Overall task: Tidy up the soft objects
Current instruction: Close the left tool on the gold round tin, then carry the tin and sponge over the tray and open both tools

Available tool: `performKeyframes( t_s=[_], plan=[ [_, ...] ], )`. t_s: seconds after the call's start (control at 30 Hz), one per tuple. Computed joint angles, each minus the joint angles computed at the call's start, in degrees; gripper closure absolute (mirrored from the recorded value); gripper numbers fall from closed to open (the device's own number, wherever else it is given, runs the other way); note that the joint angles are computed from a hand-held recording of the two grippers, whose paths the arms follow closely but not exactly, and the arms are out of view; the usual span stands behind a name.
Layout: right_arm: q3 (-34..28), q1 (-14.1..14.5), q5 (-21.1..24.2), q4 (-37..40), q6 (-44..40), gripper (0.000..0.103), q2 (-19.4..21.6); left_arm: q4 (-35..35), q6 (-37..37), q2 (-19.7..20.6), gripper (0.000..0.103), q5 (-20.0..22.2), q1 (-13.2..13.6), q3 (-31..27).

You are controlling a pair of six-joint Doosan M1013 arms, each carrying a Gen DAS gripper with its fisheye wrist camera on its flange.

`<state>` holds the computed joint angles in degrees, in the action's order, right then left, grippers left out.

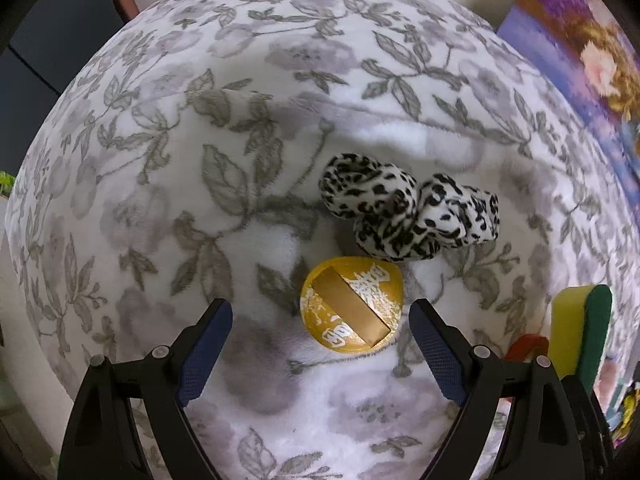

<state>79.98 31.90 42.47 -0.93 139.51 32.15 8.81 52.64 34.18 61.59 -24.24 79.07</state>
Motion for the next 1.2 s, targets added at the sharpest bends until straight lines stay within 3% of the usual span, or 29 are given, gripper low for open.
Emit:
performKeyframes(
  t_s=[0.13,0.3,0.33,0.37,0.7,0.9,1.2],
  plan=[
    [-0.2,0.0,0.7,0.8,-0.9,0.029,0.3,1.8,-0.6,0.1,0.016,-0.5,-0.7,0.2],
    [-0.5,0.1,1.2,1.2,-1.6,0.029,0.5,3.2,-1.2,-0.2,0.038,-1.7,-1.1,0.4],
    [-0.4,0.1,1.3,1.2,-1.6,0.029,0.4,2.6,-0.5,0.0,0.050,-1.8,-1.0,0.0],
    [-0.5,0.1,1.4,1.2,-1.5,0.029,0.4,1.8,0.3,-0.1,0.053,-2.3,-1.0,0.1],
    [1.0,0.2,2.1,-1.4,0.3,0.029,-1.7,5.0,-0.6,-2.1,0.053,-2.8,-2.3,-0.4],
    [3.1,0.6,2.0,-4.0,3.1,0.029,-4.3,5.8,-0.5,-5.4,0.053,-6.0,-3.6,2.1],
    [6.8,0.8,2.3,-6.2,8.3,0.029,-8.4,10.4,0.3,-8.8,0.053,-8.4,-7.4,4.8]
  ],
)
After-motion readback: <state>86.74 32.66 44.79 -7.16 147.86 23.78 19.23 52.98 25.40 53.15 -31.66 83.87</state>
